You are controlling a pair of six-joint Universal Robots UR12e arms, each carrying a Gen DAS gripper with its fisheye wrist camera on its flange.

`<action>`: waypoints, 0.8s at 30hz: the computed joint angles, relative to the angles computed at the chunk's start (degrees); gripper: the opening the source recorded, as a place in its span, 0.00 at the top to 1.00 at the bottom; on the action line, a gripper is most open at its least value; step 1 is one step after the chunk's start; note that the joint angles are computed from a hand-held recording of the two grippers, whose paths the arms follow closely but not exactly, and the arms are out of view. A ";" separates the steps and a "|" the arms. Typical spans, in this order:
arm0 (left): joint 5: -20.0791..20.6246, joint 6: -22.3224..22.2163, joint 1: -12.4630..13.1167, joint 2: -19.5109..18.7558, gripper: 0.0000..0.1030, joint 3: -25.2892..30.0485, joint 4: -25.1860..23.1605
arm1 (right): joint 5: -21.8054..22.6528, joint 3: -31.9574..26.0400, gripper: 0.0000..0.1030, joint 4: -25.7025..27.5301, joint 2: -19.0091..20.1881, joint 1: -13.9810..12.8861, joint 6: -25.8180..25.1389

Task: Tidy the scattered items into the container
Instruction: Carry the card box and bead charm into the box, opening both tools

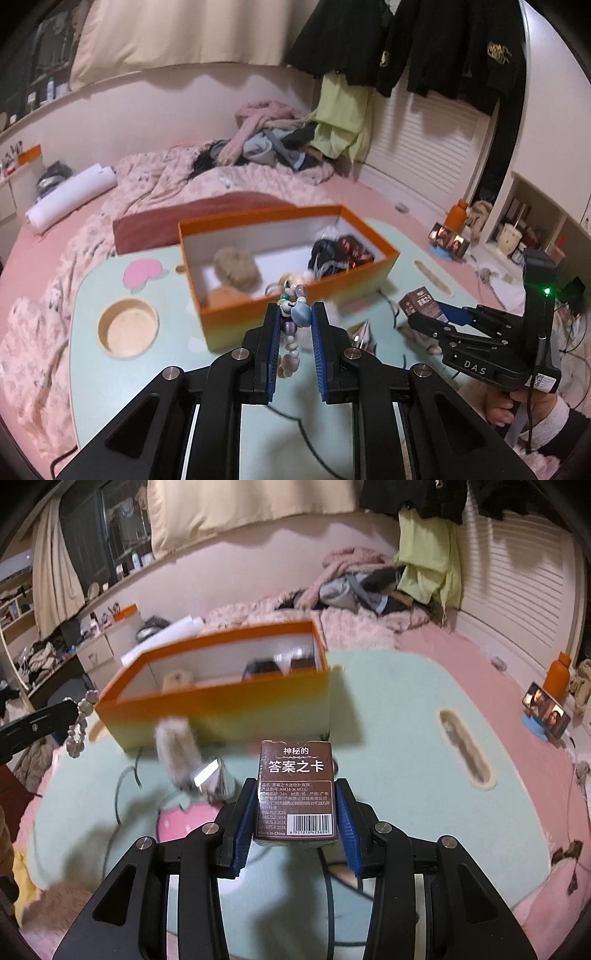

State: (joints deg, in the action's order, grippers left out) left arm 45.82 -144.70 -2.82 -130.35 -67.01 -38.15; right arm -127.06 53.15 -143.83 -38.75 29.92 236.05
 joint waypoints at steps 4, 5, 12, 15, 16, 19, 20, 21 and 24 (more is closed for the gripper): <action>-0.08 -0.74 -0.61 -1.10 0.85 2.89 -0.50 | -0.72 -1.32 0.59 -2.11 0.08 -0.54 -1.95; -0.13 -0.96 -0.80 -1.54 0.85 3.90 -1.23 | -1.02 -2.09 0.59 -2.58 0.29 -0.69 -2.79; 1.01 -3.43 -2.56 -5.91 0.85 12.41 -6.66 | 0.57 -8.92 0.59 -3.00 2.33 -2.97 -7.96; 3.51 -4.25 -3.46 -8.36 0.85 16.60 -9.38 | 3.84 -11.65 0.59 -1.12 3.36 -4.34 -8.12; 4.25 -4.84 -3.72 -9.23 0.85 18.05 -10.31 | 5.25 -12.54 0.59 -0.40 3.75 -4.82 -8.17; 7.24 -6.84 -4.44 -11.35 0.83 21.39 -11.03 | 9.20 -15.78 0.59 2.72 5.32 -6.17 -8.42; 8.95 -7.98 -4.69 -11.94 0.81 22.33 -10.76 | 11.46 -16.55 0.59 3.26 5.78 -6.68 -8.76; 9.85 -9.02 -4.78 -12.39 0.74 23.04 -10.68 | 14.43 -17.10 0.59 3.70 6.14 -7.25 -8.75; 8.29 -10.95 -4.24 -12.58 0.51 23.06 -10.33 | 19.08 -17.41 0.54 4.21 6.56 -8.06 -7.18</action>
State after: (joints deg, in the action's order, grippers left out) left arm 54.11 -155.65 -7.07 -142.92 -43.95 -48.49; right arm -107.97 35.74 -139.62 -32.18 21.86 228.86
